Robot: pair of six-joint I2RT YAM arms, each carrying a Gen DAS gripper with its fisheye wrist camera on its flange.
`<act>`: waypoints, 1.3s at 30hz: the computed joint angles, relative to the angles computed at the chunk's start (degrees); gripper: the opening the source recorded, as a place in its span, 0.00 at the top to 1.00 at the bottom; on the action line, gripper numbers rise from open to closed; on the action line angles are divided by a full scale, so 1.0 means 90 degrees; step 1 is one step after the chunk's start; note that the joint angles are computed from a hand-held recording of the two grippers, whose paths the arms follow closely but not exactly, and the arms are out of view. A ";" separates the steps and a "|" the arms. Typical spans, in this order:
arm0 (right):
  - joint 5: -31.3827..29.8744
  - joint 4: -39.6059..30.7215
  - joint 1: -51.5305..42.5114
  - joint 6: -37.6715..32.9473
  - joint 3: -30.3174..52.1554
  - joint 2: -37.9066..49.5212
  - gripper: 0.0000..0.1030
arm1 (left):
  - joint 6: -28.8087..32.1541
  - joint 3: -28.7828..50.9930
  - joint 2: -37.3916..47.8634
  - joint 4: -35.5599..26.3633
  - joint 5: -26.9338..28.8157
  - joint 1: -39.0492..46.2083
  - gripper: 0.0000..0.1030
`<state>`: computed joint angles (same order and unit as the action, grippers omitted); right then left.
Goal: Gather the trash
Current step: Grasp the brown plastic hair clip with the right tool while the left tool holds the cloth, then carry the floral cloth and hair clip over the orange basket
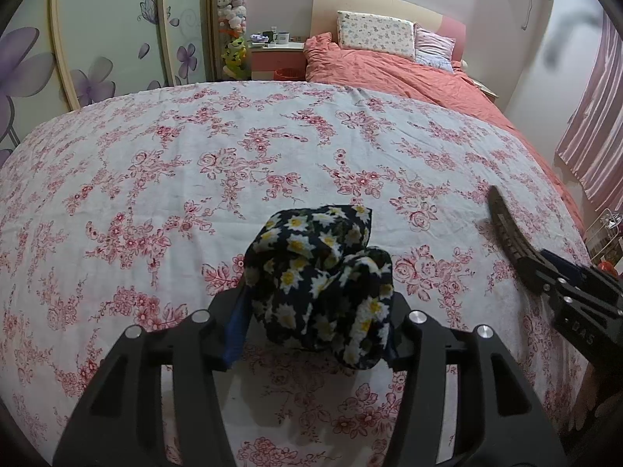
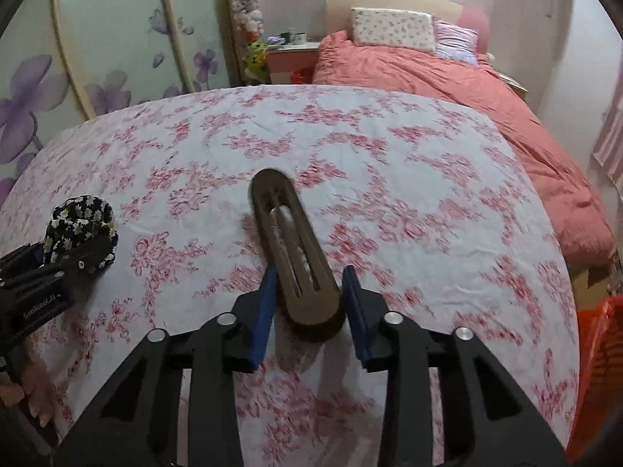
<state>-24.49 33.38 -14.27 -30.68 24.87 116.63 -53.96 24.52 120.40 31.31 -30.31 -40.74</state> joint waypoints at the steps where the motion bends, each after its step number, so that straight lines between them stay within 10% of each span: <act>1: 0.0055 0.0128 -0.0102 0.0061 -0.0084 -0.0019 0.69 | -0.0005 0.0003 0.0001 0.0007 0.0003 -0.0004 0.48; 39: -0.0308 0.0310 -0.1206 0.0095 -0.0430 0.0042 0.68 | 0.0148 -0.0279 0.0014 0.0678 0.0230 0.0164 0.45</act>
<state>-27.26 36.17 -25.12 -29.83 21.01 117.02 -52.63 22.01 120.52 37.41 -28.24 -39.26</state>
